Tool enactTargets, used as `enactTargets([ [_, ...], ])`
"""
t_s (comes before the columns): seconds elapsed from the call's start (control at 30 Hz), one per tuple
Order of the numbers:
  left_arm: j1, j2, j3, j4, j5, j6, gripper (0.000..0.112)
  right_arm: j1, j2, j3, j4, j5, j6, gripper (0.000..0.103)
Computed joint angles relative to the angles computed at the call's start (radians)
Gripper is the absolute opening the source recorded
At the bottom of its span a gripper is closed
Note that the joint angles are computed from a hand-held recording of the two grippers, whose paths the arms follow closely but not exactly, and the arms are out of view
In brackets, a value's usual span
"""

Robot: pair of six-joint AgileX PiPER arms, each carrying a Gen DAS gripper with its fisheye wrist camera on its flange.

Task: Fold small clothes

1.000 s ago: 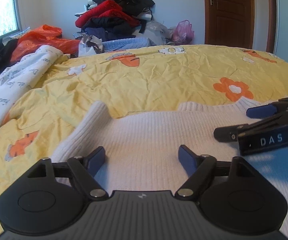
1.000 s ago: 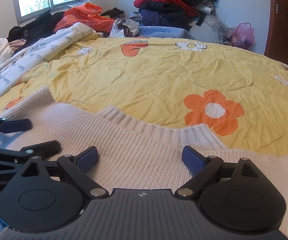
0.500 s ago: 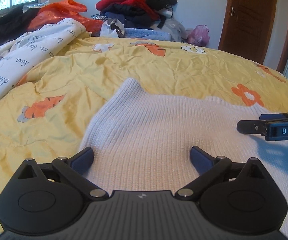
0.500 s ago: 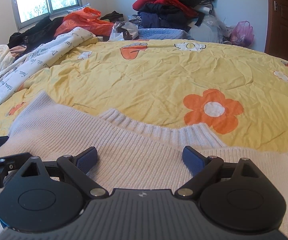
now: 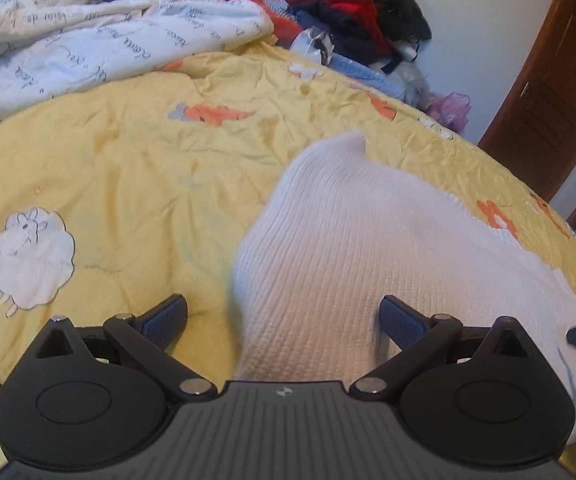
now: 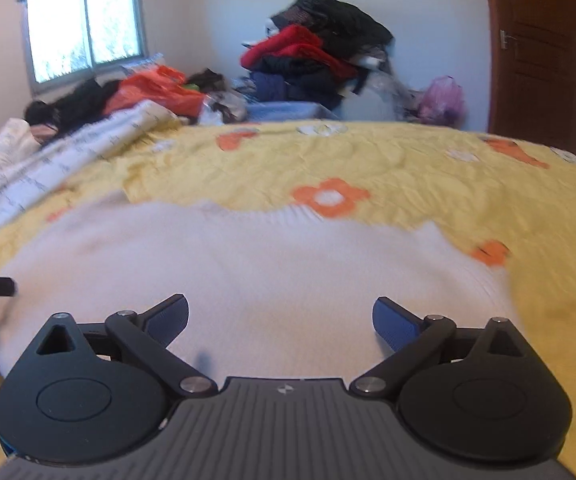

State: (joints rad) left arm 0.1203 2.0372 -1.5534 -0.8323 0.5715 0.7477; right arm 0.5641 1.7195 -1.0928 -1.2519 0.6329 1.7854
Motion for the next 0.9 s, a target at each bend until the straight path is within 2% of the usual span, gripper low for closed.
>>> enactTargets([
  [0.07,-0.014,0.003,0.006,0.012,-0.024,0.025,0.102,-0.011,-0.01,0.067,-0.077,-0.033,0.103,0.098],
  [0.13,-0.034,0.013,-0.031,0.112,-0.017,-0.083,0.102,0.008,0.001,0.103,-0.183,-0.019,0.173,0.101],
  [0.23,-0.046,0.028,-0.069,0.183,0.001,-0.173,0.102,0.044,0.046,0.087,-0.213,0.048,0.182,0.101],
  [0.33,-0.054,0.022,-0.06,0.209,-0.01,-0.186,0.103,0.037,0.036,0.103,-0.24,0.034,0.22,0.101],
  [0.53,-0.048,0.011,-0.04,0.189,-0.015,-0.146,0.103,0.057,-0.01,0.078,-0.101,0.061,0.106,0.102],
  [0.67,-0.055,0.007,-0.028,0.191,-0.035,-0.143,0.103,0.075,-0.061,0.123,-0.094,0.124,0.14,0.102],
  [0.73,-0.056,0.005,-0.021,0.181,-0.043,-0.13,0.103,0.058,-0.087,0.169,-0.074,0.118,0.134,0.101],
  [0.83,-0.054,0.006,-0.02,0.175,-0.043,-0.121,0.103,0.045,-0.117,0.263,-0.152,0.097,0.194,0.1],
  [0.9,-0.053,0.004,-0.017,0.17,-0.043,-0.116,0.103,0.051,-0.139,0.267,-0.116,0.11,0.169,0.1],
])
